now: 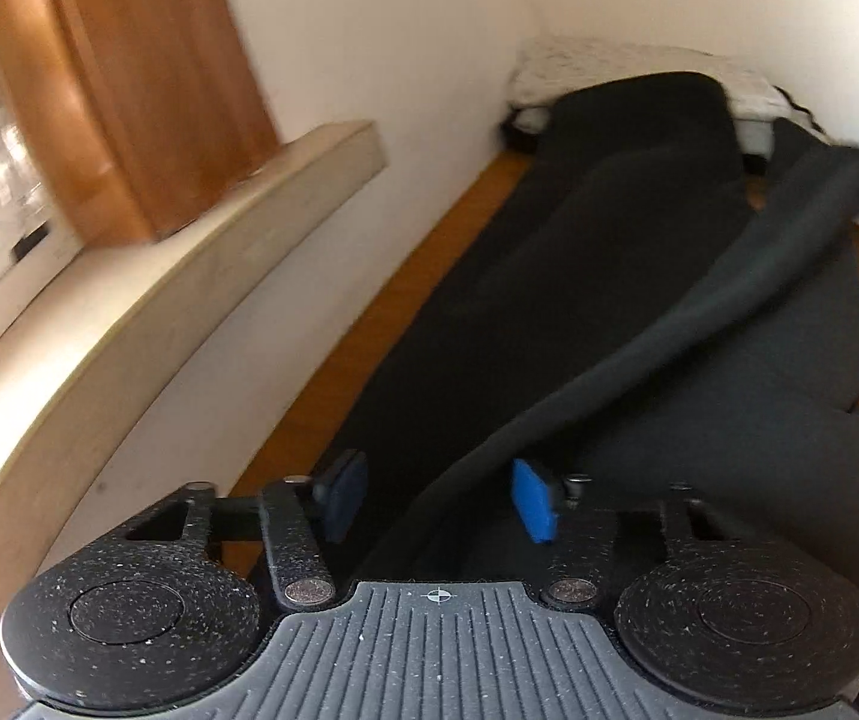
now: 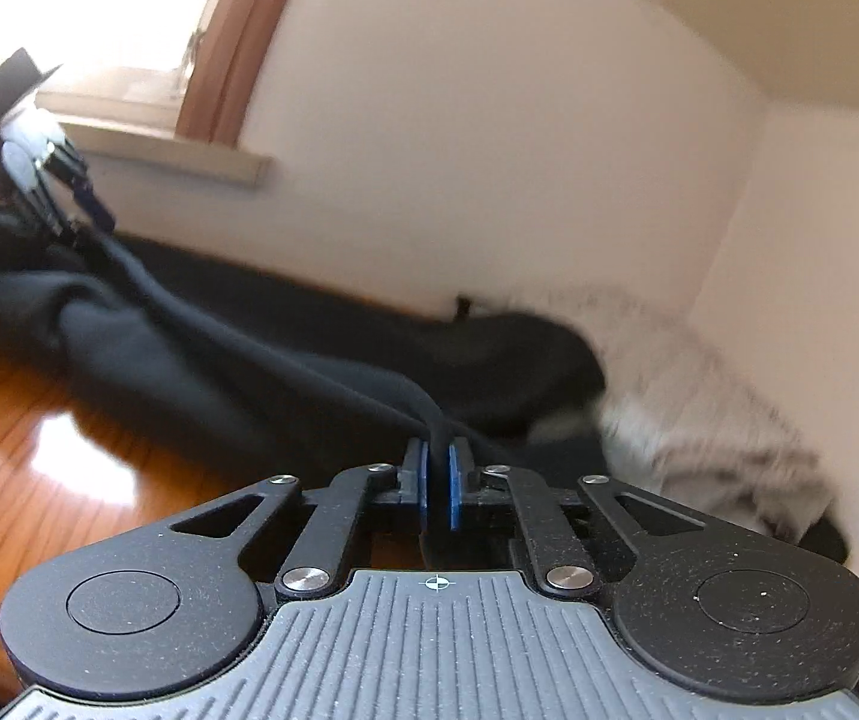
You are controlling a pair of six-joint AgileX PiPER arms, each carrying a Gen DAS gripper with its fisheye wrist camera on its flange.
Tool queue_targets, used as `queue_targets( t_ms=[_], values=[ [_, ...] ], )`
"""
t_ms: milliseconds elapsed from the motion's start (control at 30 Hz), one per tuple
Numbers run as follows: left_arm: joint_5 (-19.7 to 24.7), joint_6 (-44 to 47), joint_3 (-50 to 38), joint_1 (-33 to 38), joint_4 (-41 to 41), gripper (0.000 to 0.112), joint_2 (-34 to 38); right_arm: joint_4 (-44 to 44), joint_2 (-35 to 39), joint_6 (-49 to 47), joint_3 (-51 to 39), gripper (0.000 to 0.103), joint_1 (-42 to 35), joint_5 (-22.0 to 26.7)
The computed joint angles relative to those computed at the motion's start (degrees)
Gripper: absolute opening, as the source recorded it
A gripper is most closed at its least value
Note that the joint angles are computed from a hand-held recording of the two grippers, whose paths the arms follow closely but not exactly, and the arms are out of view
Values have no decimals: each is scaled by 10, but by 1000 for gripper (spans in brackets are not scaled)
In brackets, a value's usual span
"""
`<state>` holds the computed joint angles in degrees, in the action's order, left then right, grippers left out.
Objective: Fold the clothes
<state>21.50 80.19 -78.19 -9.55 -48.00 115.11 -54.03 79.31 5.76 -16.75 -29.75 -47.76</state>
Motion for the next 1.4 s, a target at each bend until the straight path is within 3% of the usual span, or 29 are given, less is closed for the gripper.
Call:
queue_targets(
  t_ms=[33,100,167,233,333,400,500,567,600,733,933,1000,1067,1400],
  values=[
    [12,11,-4,3,-7,39,2,23,-3,-14,-8,7,16,4],
    [38,21,-11,10,-20,17,7,61,-8,-28,-40,7,58,34],
    [39,16,-9,11,-25,6,4,65,-2,-9,-86,7,87,62],
    [24,3,2,10,-28,6,-12,68,14,10,-146,6,122,102],
    [7,63,23,21,-125,6,-44,84,53,9,-248,6,179,171],
    [15,64,15,34,-145,6,-49,31,91,86,-338,6,208,225],
    [1,-14,-23,39,-89,6,-21,-94,188,258,-495,9,260,324],
    [9,-107,-55,41,-10,6,11,-173,247,373,-572,30,283,377],
    [16,-147,-72,43,24,7,27,-201,269,430,-596,35,285,387],
    [22,-125,-70,52,-3,8,42,-332,286,637,-600,36,232,335],
    [33,-84,-52,54,-38,39,19,-283,256,587,-532,37,151,287],
    [31,-55,-31,55,-63,63,4,-294,248,599,-517,37,139,269],
    [17,0,5,54,-111,73,-19,-306,240,610,-500,38,142,252],
    [53,146,121,107,-265,80,-100,-408,234,735,-457,46,234,158]
  ],
)
